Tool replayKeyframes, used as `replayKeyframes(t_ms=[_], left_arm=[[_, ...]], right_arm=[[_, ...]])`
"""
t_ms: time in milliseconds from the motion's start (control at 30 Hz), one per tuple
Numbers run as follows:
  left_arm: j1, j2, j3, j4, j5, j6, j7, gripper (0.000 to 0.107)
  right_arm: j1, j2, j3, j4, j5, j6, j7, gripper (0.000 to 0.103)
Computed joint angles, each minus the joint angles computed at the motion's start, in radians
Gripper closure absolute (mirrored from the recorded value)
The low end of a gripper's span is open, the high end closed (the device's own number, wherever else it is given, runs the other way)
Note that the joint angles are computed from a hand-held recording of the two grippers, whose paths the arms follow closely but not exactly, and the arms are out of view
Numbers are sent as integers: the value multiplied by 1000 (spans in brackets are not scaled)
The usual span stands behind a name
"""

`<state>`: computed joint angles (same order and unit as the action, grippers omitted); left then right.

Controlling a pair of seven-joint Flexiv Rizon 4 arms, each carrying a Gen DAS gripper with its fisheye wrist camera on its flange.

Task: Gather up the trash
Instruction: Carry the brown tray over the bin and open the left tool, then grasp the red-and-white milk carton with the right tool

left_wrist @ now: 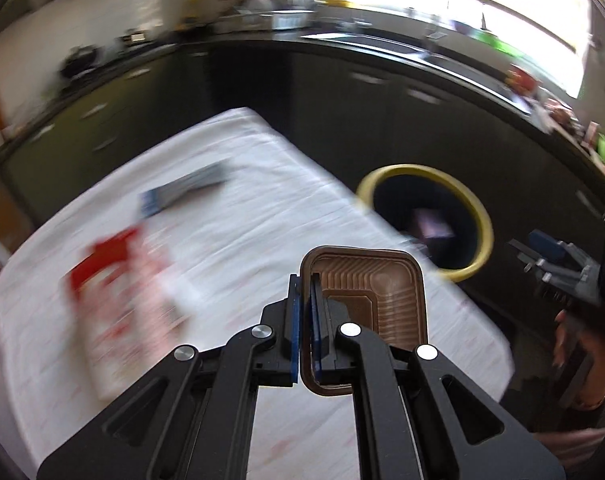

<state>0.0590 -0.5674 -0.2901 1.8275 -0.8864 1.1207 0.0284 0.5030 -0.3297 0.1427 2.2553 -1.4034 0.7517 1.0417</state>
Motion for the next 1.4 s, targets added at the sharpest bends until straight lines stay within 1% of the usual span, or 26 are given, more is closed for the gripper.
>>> replayKeyframes(t_ms=[100,233,333,367,433,467,500,533,567,600,633,700,733,767,800,833,867,933,967,1000,1033,1067,1167,1267,1333,1400], left_arm=[[-65,-33,-13,-39,56,-19,-40,101],[-149,-100,-19,-105,141,17,-116,101],[-212,-166,3,-179,235,26,-228,101],[-242,-195,22,-216,272,33,-276,101],[-281,-237,52,-278,333,8,-355,100],[-300,-263,67,-315,356,0,-401,97],[-307,-277,70,-332,370,6,-432,84],[-315,-291,75,-352,385,11,-463,65],[-314,-300,68,-364,392,15,-484,58],[-303,-300,53,-362,395,27,-494,56],[-287,-298,34,-355,398,35,-494,56],[-229,-266,-34,-298,392,65,-458,53],[-202,-251,-62,-267,387,86,-438,49],[-161,-230,-105,-226,371,112,-404,45],[-126,-212,-139,-191,355,124,-380,39],[-82,-188,-175,-153,331,124,-351,35],[-32,-160,-218,-106,299,124,-314,34],[68,-100,-302,-9,217,129,-218,27],[99,-82,-329,21,182,134,-181,26],[158,-47,-376,78,114,147,-107,23],[189,-31,-399,103,85,152,-72,22],[243,-1,-438,146,27,162,-9,21],[355,64,-515,225,-153,186,137,16],[423,118,-525,262,-307,187,241,15],[434,134,-497,261,-356,191,268,14],[454,147,-486,254,-467,214,345,14]], right_arm=[[-10,22,4,40,19,-6,30,22],[-25,34,8,72,28,4,58,22],[-33,36,8,84,28,15,69,22],[-36,38,8,89,27,19,73,22],[-39,39,9,97,28,22,80,22],[-40,40,10,99,31,22,82,22],[-41,41,10,101,31,23,86,22],[-42,42,10,104,29,24,89,22],[-43,42,9,105,25,26,92,22],[-44,42,10,105,22,27,92,22],[-43,42,10,105,19,28,92,22],[-43,40,10,101,14,29,89,22],[-43,39,10,100,10,30,89,22],[-42,36,9,96,6,31,89,22],[-42,34,9,92,4,33,88,22],[-42,30,8,87,-3,38,86,22],[-41,26,7,81,-4,40,81,22],[-40,20,5,71,-15,47,75,22],[-39,15,3,63,-22,52,72,22],[-39,9,0,54,-31,58,67,22],[-39,2,-2,44,-37,64,60,22],[-37,-5,-3,35,-40,66,53,22],[-29,-29,-9,-6,-53,79,20,22],[-18,-66,-21,-68,-74,104,-22,22],[-7,-92,-29,-111,-81,116,-58,22],[7,-123,-39,-166,-91,134,-100,22]])
